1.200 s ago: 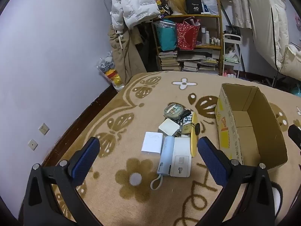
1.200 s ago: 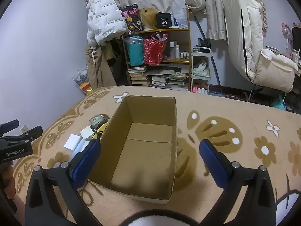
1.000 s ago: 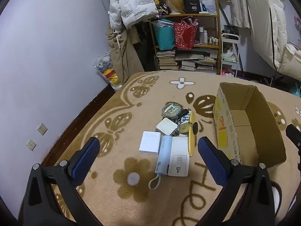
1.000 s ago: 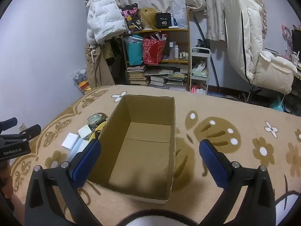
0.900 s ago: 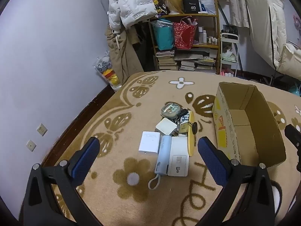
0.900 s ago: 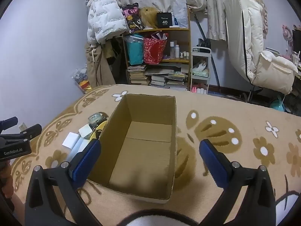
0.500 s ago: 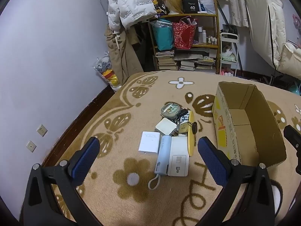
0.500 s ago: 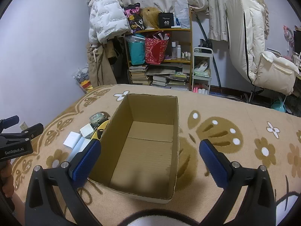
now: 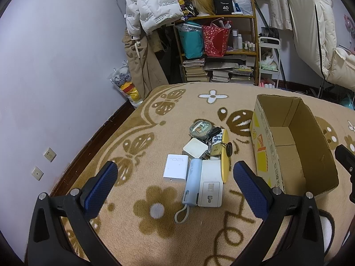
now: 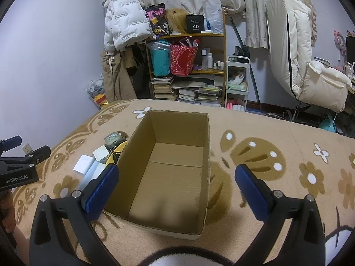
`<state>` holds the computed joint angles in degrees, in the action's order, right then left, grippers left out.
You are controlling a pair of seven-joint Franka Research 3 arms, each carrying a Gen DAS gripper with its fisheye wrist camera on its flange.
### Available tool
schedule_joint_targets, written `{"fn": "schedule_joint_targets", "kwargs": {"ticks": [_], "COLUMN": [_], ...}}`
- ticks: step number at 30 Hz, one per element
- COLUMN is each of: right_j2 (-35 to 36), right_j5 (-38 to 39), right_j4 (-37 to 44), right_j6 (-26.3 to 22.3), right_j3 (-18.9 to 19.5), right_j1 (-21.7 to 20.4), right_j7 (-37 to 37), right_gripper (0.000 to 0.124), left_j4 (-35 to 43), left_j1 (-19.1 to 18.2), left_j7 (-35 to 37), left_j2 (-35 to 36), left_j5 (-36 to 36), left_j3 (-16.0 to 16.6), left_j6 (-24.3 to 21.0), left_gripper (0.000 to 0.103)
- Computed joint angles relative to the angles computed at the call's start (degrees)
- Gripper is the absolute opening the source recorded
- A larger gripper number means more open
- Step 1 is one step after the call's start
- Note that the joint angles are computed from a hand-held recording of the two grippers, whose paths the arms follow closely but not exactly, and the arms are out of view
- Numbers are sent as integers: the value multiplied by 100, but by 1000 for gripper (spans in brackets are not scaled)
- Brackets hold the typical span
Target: Organize rigid objects
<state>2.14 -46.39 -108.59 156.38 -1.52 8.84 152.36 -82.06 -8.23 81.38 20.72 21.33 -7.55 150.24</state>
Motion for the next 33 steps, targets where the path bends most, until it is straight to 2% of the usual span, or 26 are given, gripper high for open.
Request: {"fn": "schedule_joint_targets", "kwargs": {"ticks": [33], "right_j2": [22], "right_j5": [-76], "right_j4": [-8], "right_j6": [-58], "right_j3": [-9], "right_j1": [33], "right_j7": [56], "right_gripper": [103], "left_j4": [-14], "left_j1": [33], "left_j7": [89], "left_j2": [22], "left_j5": [-79], "left_j3": [-8], "left_j6": [32], "left_gripper": [103]}}
